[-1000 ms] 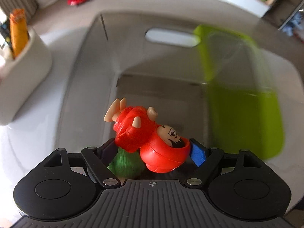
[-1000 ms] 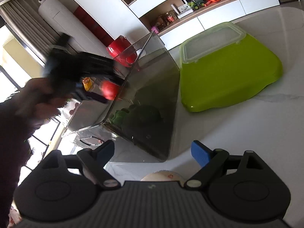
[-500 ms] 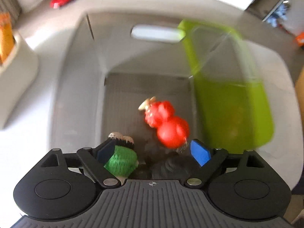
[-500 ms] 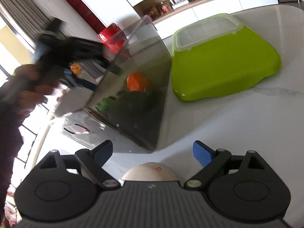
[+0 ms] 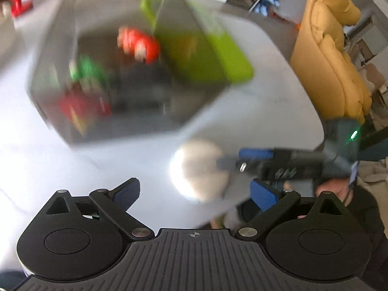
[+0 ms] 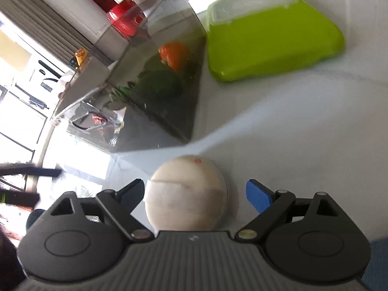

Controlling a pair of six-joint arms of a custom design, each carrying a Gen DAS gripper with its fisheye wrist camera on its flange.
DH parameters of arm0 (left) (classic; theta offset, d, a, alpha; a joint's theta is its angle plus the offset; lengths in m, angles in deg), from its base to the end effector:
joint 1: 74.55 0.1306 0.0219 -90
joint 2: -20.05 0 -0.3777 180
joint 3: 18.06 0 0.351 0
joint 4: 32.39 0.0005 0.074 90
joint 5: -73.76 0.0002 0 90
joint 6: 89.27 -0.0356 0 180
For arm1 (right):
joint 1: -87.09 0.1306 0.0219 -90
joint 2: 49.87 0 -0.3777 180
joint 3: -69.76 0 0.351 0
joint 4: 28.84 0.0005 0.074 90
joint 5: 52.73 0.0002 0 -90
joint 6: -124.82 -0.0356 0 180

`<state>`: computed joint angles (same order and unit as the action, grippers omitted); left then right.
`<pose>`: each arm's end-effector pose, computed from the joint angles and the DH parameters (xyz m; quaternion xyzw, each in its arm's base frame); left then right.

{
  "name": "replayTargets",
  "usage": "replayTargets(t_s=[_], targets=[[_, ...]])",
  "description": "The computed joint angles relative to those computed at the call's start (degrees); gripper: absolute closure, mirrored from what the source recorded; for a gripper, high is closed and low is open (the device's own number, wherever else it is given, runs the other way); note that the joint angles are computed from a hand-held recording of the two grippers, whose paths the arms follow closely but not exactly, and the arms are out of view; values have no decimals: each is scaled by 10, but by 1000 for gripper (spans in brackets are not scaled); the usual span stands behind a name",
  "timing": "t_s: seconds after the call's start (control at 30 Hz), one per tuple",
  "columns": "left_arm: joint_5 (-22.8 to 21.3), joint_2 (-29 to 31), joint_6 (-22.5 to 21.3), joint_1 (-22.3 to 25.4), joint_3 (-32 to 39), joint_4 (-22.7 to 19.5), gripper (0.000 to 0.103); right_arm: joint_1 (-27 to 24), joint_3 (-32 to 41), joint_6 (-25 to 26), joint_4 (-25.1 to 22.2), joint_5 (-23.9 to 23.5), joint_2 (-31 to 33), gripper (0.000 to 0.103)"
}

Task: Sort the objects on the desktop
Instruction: 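Close the right gripper on the white round puff, then carry the white puff over the grey bin and open the right gripper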

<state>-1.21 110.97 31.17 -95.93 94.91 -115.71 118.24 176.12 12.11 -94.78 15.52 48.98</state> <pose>0.3738 -0.1568 0.5449 -0.0435 0.9600 -0.2214 0.1659 0.4075 0.2612 0.4584 -0.1207 0.9387 0.2829 0.1559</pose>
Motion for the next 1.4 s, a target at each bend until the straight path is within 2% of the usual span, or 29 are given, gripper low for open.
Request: replayTargets(t_s=[0.1,0.17,0.3,0.4,0.47,0.5,0.53,0.57,0.63,0.77,0.87,1.03,1.17,1.27,1.33,1.4], targets=[[56,-14,54,18,-73,62,3,-9,3,-28,-21,-30,9,15],[81,-18,74,24,-106,106,3,-17,-2,-53,-19,-57,14,16],[105,-20,103,23,-139,164,3,-30,-35,-114,22,-107,10,18],[136,-18,112,29,-165,207,3,-32,-43,-133,38,-115,7,21],[144,-17,118,29,-185,233,3,-32,-51,-144,52,-123,6,27],[137,-20,117,27,-191,243,3,-33,-56,-150,60,-129,5,36],[123,-25,115,24,-196,251,3,-33,-60,-156,65,-132,5,37],[113,-29,112,21,-202,258,3,-32,-64,-159,72,-121,2,53],[110,-38,121,21,-216,277,3,-34,-68,-158,78,-123,2,54],[130,-63,141,31,-248,329,5,-36,-88,-151,111,-128,-21,60],[142,-77,150,33,-262,361,5,-37,-92,-136,123,-128,-40,61],[132,-98,150,18,-240,351,5,-35,-85,-116,121,-130,-65,61],[99,-99,108,9,-156,301,5,-35,-42,-99,115,-134,-83,61],[86,-54,61,24,-36,222,5,-23,55,-69,90,-118,-53,61],[81,-14,27,46,45,173,5,-13,148,-42,65,-99,-11,61],[82,32,10,74,121,130,5,-3,266,-36,31,-78,57,61]])
